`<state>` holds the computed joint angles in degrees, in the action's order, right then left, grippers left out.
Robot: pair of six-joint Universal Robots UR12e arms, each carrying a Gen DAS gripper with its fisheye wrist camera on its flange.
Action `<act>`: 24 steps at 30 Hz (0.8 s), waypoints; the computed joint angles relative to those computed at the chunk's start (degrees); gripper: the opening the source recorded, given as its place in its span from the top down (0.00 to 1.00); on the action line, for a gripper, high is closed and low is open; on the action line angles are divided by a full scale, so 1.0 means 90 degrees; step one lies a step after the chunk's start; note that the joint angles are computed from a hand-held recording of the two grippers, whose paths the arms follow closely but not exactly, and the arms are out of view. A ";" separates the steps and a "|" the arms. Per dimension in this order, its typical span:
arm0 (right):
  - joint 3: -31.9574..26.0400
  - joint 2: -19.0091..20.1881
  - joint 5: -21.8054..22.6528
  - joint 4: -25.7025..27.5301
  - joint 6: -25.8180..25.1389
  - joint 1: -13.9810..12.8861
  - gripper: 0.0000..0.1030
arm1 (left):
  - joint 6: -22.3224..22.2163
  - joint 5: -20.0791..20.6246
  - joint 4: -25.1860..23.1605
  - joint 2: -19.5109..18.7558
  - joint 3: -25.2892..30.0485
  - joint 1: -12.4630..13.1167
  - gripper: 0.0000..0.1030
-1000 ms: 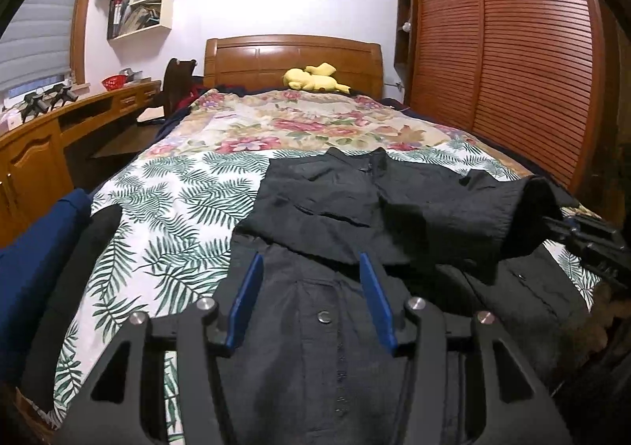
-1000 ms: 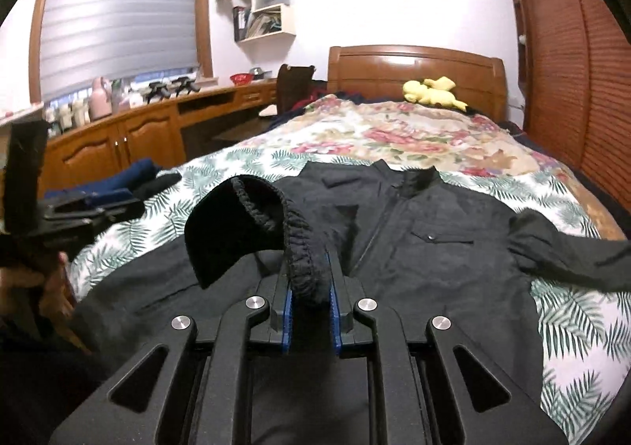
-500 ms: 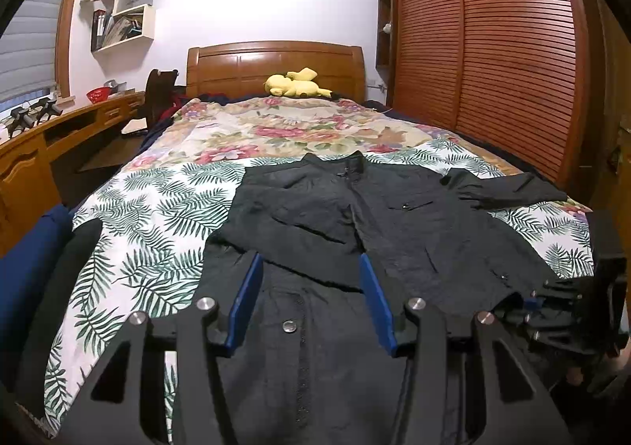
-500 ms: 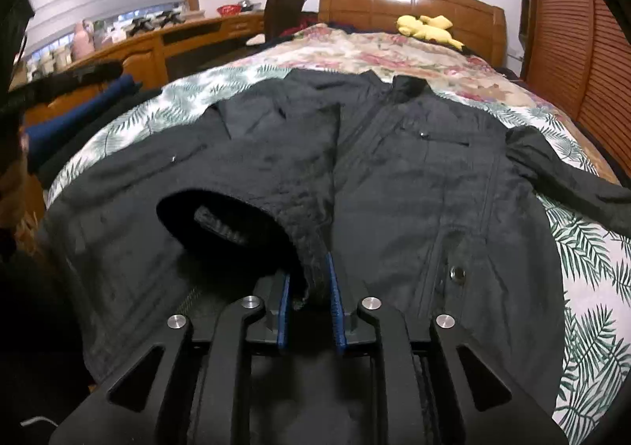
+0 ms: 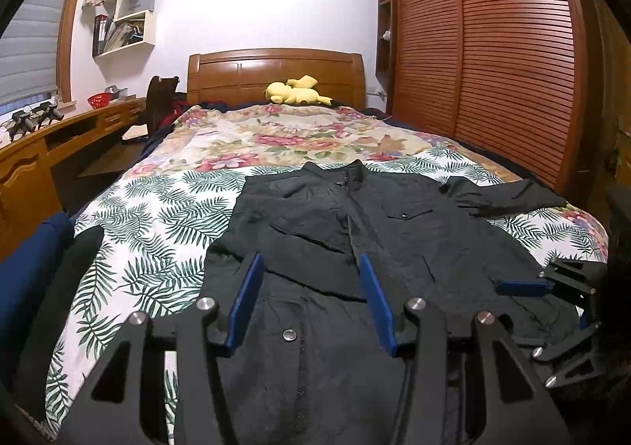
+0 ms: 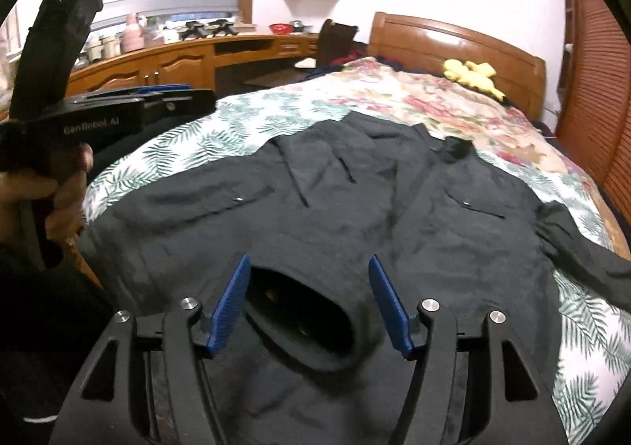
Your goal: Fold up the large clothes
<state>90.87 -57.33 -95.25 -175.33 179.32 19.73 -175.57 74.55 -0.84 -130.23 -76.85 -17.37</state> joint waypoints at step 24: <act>-0.0021 0.0053 -0.0482 0.0132 0.0359 -0.0144 0.95 | 0.0070 0.0046 -0.0008 0.0011 -0.0026 -0.0012 0.52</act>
